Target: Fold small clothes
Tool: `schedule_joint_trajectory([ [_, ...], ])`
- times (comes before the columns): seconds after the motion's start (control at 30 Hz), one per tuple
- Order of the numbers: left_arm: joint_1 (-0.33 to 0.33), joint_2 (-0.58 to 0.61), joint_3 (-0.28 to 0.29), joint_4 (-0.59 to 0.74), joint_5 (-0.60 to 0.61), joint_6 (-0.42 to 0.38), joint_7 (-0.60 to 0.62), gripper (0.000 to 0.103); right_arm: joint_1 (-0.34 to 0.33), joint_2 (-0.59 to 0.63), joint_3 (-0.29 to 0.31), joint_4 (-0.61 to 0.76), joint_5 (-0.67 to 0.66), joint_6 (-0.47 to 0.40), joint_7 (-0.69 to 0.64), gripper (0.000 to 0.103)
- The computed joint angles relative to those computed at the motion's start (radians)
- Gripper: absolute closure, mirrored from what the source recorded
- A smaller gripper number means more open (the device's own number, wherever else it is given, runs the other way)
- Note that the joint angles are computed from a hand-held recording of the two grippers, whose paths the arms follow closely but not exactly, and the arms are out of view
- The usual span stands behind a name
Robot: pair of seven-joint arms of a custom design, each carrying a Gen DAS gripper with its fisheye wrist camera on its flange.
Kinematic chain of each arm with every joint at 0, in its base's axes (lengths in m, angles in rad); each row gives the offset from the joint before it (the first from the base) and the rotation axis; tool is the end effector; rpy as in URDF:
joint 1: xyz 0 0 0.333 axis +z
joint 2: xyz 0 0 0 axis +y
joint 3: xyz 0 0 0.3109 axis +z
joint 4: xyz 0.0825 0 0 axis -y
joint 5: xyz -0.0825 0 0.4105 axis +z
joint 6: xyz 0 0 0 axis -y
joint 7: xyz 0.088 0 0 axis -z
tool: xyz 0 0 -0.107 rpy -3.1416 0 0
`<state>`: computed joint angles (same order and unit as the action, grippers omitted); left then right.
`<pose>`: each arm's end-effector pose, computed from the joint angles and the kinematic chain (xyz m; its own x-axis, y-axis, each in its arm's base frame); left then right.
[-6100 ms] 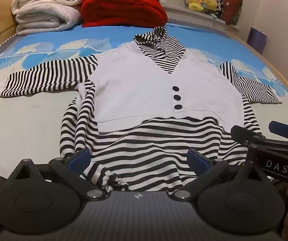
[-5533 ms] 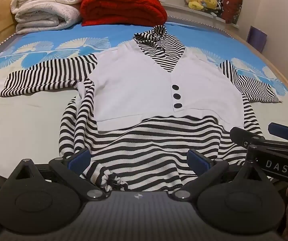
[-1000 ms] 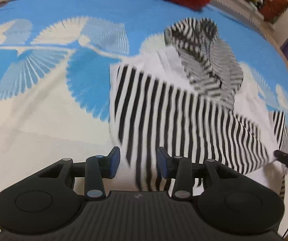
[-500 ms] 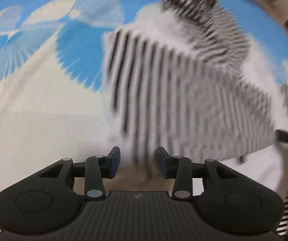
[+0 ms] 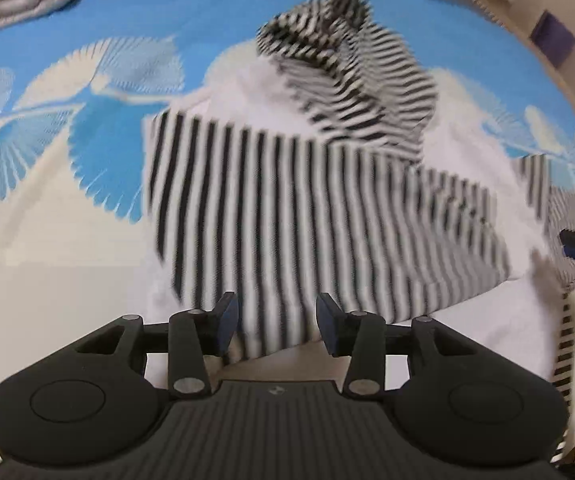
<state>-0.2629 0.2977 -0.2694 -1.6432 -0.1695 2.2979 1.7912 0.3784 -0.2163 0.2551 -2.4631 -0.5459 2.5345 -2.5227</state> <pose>0.6118 -0.3427 0.4722 -0.6125 -0.7753 0.1543 -0.7604 0.5244 -0.3832 0.3996 0.3003 0.3792 -0.8124 -0.4321 -0.3915 -0.3466 0.8978 -0.2717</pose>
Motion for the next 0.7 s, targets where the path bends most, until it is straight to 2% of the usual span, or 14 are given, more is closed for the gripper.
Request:
schedule_joint_trajectory([
  [0.13,-0.004,-0.038,-0.015,-0.033,-0.031,0.013,0.022,0.053,0.016,-0.027,0.004,-0.003,0.025,-0.054,-0.039,0.079],
  [0.37,-0.019,-0.06,-0.008,-0.067,-0.01,0.052,0.035,0.053,0.012,-0.125,0.027,-0.065,0.039,-0.123,-0.023,0.076],
  [0.5,-0.017,-0.06,-0.007,-0.066,-0.011,0.056,0.033,0.053,0.003,-0.249,0.035,-0.162,0.078,-0.179,-0.007,0.075],
  [0.7,-0.014,-0.058,-0.006,-0.059,-0.015,0.053,0.035,0.053,0.003,-0.461,0.049,-0.332,0.192,-0.317,0.037,0.075],
])
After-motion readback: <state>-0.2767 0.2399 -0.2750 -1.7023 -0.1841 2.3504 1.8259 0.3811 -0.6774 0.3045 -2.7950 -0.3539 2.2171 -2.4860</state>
